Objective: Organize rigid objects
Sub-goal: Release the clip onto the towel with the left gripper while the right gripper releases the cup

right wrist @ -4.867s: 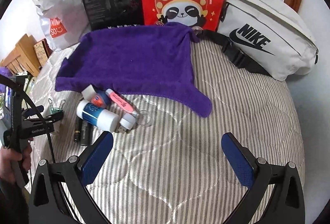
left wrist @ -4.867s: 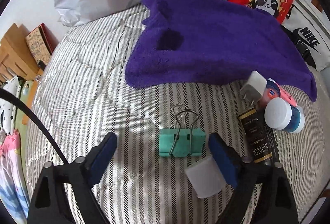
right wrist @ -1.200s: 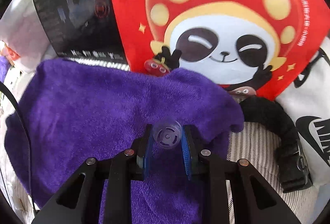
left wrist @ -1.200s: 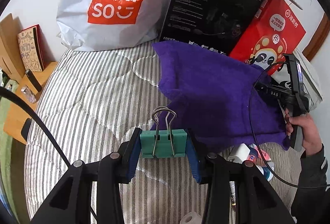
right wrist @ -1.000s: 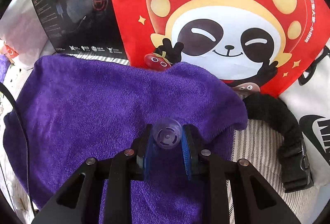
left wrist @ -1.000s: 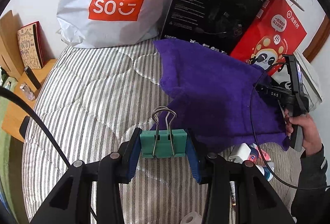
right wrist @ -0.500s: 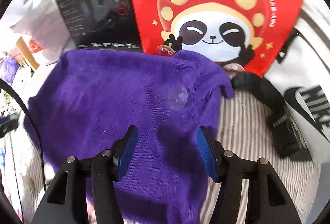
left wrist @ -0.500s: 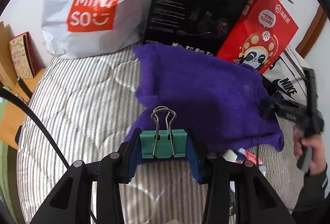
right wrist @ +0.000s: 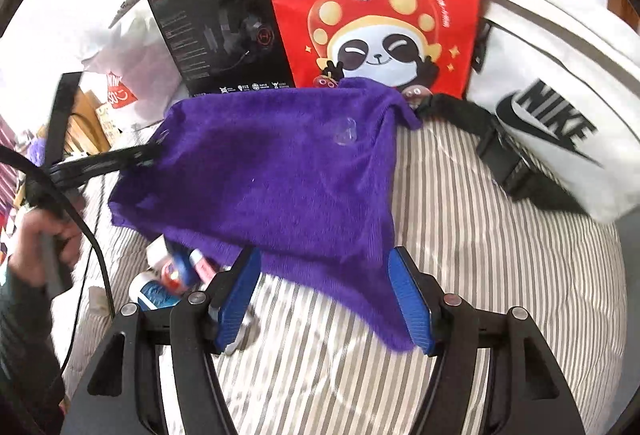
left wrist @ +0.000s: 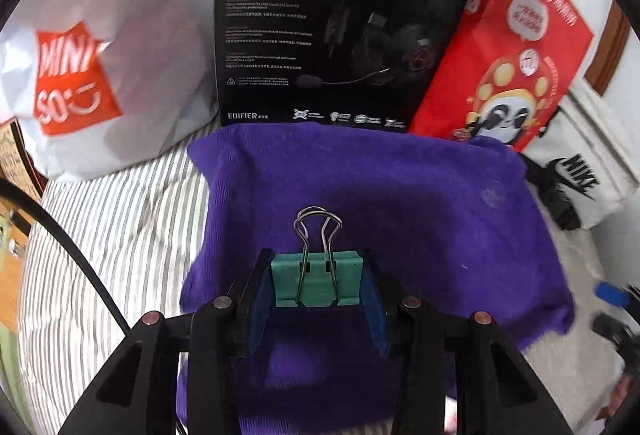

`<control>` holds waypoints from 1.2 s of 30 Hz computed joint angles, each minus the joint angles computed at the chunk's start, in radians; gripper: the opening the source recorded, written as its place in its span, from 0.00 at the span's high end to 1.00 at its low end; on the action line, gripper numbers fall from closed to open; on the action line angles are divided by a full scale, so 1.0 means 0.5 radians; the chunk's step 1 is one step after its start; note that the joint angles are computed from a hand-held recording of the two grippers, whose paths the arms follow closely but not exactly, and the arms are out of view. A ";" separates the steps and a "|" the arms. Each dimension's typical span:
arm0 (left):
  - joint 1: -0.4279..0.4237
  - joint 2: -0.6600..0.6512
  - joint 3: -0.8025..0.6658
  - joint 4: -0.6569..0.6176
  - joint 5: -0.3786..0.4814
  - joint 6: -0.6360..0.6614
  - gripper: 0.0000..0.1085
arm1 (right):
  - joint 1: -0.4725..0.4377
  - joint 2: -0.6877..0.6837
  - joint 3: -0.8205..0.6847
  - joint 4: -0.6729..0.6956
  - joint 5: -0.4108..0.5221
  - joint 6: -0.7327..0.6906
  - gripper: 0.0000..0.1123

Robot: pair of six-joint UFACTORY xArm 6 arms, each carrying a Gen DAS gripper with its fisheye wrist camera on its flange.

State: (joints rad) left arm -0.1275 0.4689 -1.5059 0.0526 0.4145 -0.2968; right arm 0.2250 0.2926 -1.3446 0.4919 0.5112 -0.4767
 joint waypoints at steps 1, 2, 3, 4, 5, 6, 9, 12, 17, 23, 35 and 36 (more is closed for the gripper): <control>-0.001 0.058 -0.080 -0.001 0.032 0.008 0.64 | -0.003 -0.012 0.016 0.020 0.002 -0.013 0.41; -0.001 0.100 -0.140 -0.018 0.054 0.022 0.64 | -0.010 -0.028 0.040 0.047 0.001 -0.030 0.41; 0.000 0.140 -0.199 -0.015 0.088 0.017 0.64 | -0.016 -0.040 0.060 0.071 0.002 -0.040 0.41; -0.003 0.201 -0.298 0.013 0.153 -0.008 0.64 | -0.020 -0.050 0.077 0.093 0.010 -0.048 0.41; -0.008 0.263 -0.396 0.047 0.216 -0.034 0.64 | -0.022 -0.052 0.086 0.107 0.011 -0.056 0.41; -0.009 0.317 -0.479 0.062 0.268 -0.037 0.64 | -0.024 -0.053 0.091 0.118 0.015 -0.065 0.41; -0.010 0.485 -0.759 0.117 0.487 -0.080 0.64 | -0.032 -0.062 0.109 0.111 0.021 -0.072 0.41; -0.008 0.591 -0.915 0.102 0.590 -0.075 0.64 | -0.058 -0.073 0.102 0.179 0.092 -0.131 0.41; -0.036 0.658 -1.026 0.256 0.665 -0.143 0.64 | -0.080 -0.108 0.110 0.242 0.098 -0.161 0.41; -0.057 0.658 -1.013 0.312 0.635 -0.180 0.63 | -0.077 -0.147 0.148 0.224 0.102 -0.164 0.41; -0.107 0.178 -0.294 0.181 0.378 -0.225 0.42 | -0.074 -0.339 0.340 0.249 0.089 -0.145 0.41; -0.112 0.084 -0.182 0.192 0.328 -0.243 0.42 | -0.071 -0.365 0.365 0.255 0.076 -0.152 0.41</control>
